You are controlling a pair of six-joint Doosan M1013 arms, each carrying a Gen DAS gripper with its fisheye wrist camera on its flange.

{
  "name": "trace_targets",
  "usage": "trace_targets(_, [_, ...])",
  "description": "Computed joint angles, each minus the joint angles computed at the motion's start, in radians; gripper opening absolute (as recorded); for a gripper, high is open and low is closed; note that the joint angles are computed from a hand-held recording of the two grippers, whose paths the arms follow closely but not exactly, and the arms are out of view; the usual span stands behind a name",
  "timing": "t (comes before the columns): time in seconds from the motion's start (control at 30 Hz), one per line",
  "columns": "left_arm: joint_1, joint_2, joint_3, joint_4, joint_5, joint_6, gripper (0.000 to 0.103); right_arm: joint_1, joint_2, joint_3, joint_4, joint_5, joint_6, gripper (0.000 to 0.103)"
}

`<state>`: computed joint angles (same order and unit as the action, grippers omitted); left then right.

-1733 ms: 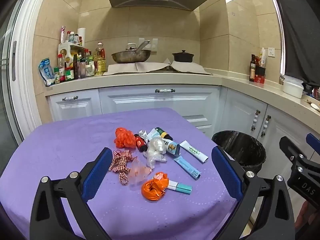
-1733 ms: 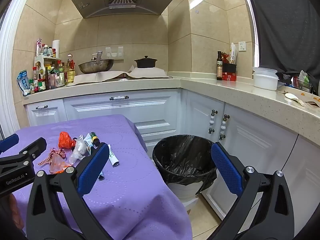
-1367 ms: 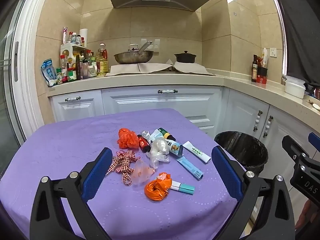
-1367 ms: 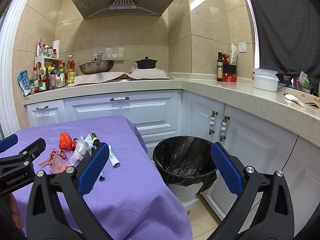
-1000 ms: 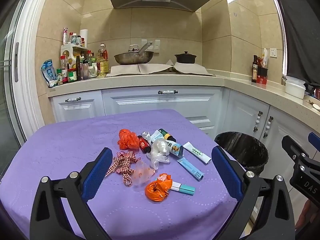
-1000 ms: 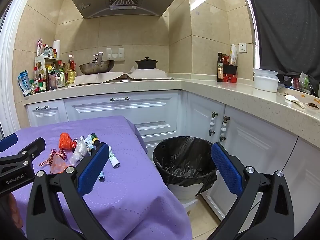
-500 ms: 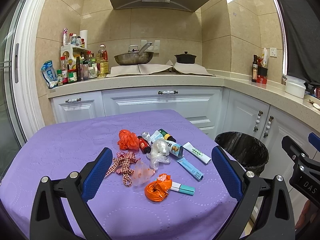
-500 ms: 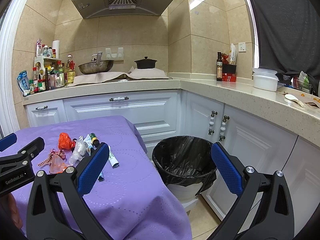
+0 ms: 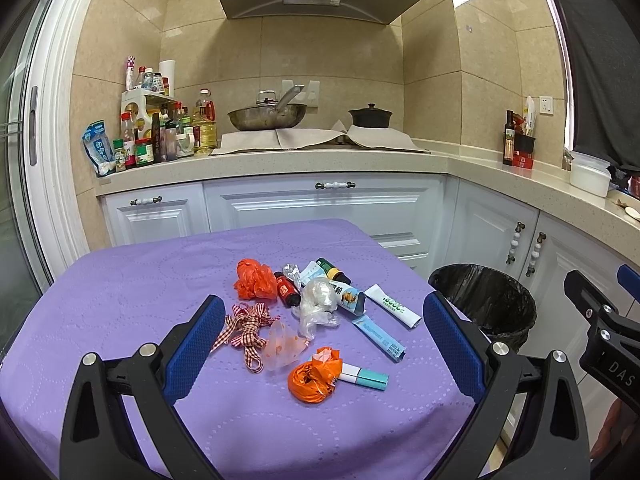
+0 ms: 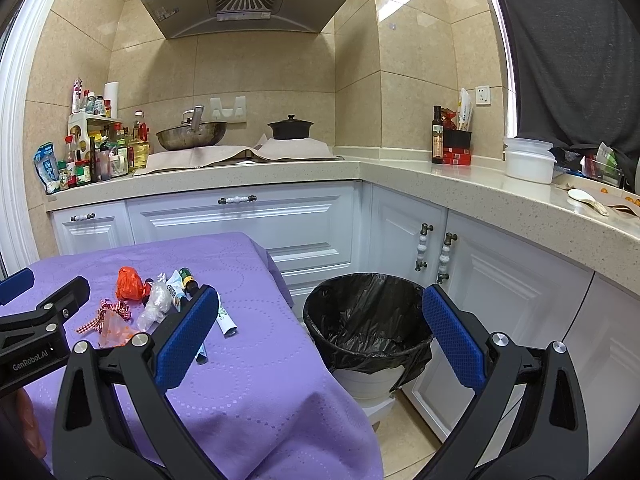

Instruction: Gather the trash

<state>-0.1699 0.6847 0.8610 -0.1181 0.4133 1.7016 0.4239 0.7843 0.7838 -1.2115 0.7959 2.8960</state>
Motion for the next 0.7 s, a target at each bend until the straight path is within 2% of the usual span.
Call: trace_targets(0.7, [-0.001,-0.002,0.005,-0.007,-0.005,0.009,0.097,0.0,-0.001,0.001,0.003,-0.001,-0.003,0.1])
